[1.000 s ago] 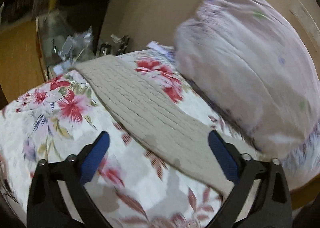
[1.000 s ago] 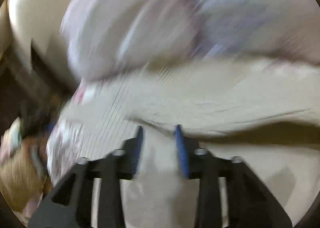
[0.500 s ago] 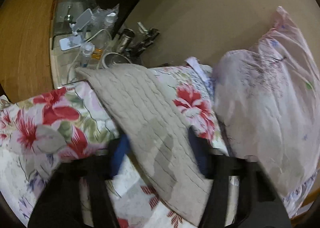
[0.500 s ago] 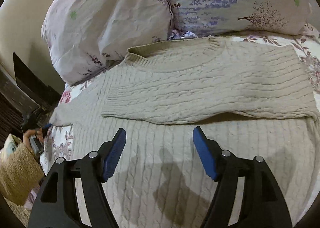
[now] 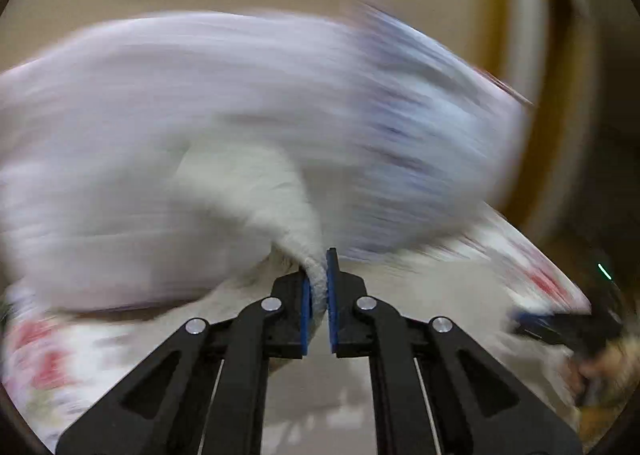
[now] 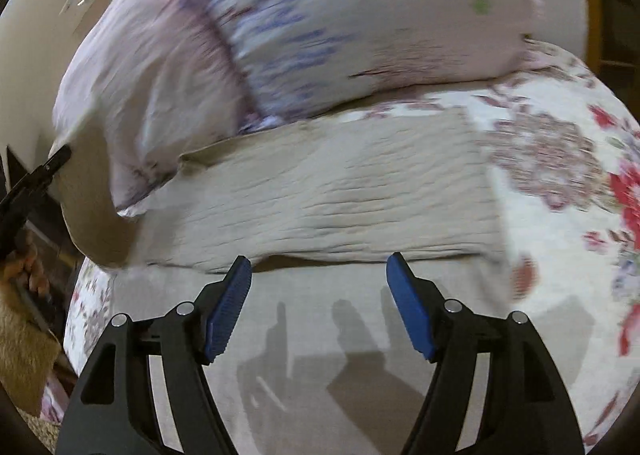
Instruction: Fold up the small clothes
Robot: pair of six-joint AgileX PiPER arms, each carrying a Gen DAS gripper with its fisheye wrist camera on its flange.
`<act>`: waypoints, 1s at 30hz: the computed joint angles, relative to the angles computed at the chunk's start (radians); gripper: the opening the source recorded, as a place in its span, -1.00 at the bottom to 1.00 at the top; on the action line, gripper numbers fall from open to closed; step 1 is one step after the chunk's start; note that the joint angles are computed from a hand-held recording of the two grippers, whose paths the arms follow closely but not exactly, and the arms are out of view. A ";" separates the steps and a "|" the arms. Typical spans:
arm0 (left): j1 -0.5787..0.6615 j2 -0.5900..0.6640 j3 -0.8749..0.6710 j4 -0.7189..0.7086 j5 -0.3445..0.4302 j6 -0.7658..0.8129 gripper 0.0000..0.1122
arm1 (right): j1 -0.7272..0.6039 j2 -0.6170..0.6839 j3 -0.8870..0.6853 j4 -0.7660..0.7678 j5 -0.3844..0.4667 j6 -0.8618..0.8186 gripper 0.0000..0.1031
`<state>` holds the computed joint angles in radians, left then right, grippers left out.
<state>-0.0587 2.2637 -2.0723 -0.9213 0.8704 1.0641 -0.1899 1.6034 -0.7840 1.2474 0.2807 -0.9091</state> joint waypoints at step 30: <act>0.330 -0.274 0.874 0.046 0.274 -0.080 -0.88 | -0.541 0.097 0.314 0.072 0.893 -0.402 -0.84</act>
<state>0.2708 1.9896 -1.1981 -0.8757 1.1445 0.9845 -0.7309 1.7004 -0.4704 1.3189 1.1737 -1.3116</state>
